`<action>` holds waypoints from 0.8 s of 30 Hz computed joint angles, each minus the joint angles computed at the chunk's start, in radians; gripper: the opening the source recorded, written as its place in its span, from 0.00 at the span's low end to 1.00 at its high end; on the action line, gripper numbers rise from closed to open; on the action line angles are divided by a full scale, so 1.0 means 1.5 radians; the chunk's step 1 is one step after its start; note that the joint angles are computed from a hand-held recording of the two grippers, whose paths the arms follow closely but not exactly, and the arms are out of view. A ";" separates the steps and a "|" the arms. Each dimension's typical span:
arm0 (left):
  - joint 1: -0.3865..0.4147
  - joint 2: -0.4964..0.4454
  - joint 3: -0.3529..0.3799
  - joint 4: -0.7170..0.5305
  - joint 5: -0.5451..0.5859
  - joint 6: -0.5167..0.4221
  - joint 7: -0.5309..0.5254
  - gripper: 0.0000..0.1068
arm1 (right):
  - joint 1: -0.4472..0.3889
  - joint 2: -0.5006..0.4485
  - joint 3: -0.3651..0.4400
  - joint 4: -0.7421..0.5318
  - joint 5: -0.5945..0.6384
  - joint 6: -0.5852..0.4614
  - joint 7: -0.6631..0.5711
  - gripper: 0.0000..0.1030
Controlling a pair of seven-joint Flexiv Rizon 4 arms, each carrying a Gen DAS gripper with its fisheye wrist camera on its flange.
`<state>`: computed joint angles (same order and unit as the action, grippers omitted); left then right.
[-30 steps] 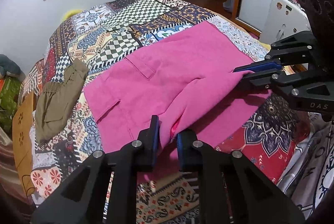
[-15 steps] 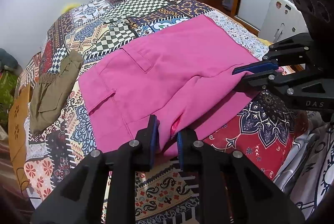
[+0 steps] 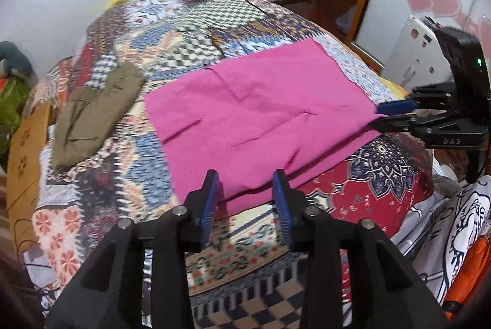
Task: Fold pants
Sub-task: 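Release the pink pants and raise both tools away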
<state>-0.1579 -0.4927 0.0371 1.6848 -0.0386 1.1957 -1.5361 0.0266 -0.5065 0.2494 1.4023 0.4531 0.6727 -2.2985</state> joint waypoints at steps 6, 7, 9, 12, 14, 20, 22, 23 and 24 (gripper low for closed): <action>-0.007 0.013 0.048 0.007 0.025 0.006 -0.089 0.45 | -0.009 0.007 -0.018 0.007 -0.011 0.016 0.033 0.27; 0.001 0.013 0.045 0.010 0.018 0.007 -0.100 0.45 | -0.012 0.006 -0.020 0.005 -0.011 0.019 0.039 0.27; 0.022 0.007 0.030 0.011 -0.006 -0.001 -0.106 0.45 | -0.016 0.006 -0.022 0.004 -0.010 0.030 0.049 0.28; 0.042 -0.005 0.008 0.009 -0.033 -0.010 -0.102 0.45 | -0.023 0.003 -0.022 0.001 -0.005 0.053 0.066 0.36; 0.056 -0.013 -0.014 0.009 -0.057 -0.013 -0.084 0.45 | -0.026 0.000 -0.022 0.001 -0.001 0.075 0.079 0.40; 0.033 -0.032 0.004 -0.009 -0.039 -0.026 -0.088 0.45 | -0.019 -0.024 -0.016 -0.010 -0.026 0.062 0.107 0.40; 0.043 -0.032 -0.007 0.001 -0.053 -0.017 -0.083 0.45 | -0.008 -0.033 -0.020 -0.002 -0.049 0.055 0.114 0.40; 0.044 -0.031 -0.006 0.006 -0.056 -0.016 -0.086 0.45 | -0.005 -0.037 -0.022 0.000 -0.059 0.049 0.117 0.40; 0.044 -0.032 -0.004 0.010 -0.058 -0.013 -0.089 0.45 | -0.004 -0.041 -0.022 0.001 -0.066 0.046 0.119 0.40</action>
